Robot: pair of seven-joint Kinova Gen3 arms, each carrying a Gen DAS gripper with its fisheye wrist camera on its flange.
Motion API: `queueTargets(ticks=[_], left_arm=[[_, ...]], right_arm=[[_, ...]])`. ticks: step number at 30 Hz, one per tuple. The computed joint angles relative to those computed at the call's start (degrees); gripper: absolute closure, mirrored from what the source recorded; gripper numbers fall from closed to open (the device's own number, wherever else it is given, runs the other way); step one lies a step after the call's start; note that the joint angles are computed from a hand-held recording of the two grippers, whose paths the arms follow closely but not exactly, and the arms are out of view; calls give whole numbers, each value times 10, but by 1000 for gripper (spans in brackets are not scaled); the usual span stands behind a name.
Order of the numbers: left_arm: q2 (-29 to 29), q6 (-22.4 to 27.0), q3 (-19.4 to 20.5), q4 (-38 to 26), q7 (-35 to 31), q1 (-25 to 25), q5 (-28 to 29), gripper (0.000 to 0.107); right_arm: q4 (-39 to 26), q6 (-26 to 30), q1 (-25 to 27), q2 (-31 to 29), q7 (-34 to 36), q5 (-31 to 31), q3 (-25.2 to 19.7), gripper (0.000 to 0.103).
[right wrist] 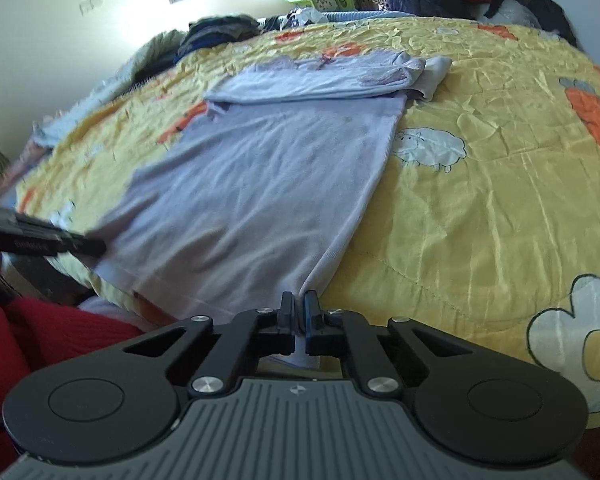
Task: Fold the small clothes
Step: 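Close the right gripper on the hem while the left gripper holds it, then lift the hem with both grippers and fold it over toward the collar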
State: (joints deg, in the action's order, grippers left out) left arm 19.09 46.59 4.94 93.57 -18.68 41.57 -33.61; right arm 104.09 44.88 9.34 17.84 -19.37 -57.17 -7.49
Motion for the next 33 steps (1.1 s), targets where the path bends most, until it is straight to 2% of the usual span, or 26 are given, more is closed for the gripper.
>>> queueTargets(ticks=[6,15,22,29,33], left_arm=[[-14,-12,-9,9,37,13,-37,102],[-24,-21,-9,7,88,17,-116,102],[-30,-33,-18,3,134,10,-166,102],[11,39,-27,-57,148,23,-221,102],[34,55,-34,-88,141,19,-217,102]], right_arm=[[-13,35,22,14,25,-59,-5,94],[-24,29,19,22,96,-138,-11,94],[-20,-11,9,24,178,-231,-13,94],[-17,-49,-14,31,275,-339,0,94],[-26,-62,-31,39,302,-372,10,94]])
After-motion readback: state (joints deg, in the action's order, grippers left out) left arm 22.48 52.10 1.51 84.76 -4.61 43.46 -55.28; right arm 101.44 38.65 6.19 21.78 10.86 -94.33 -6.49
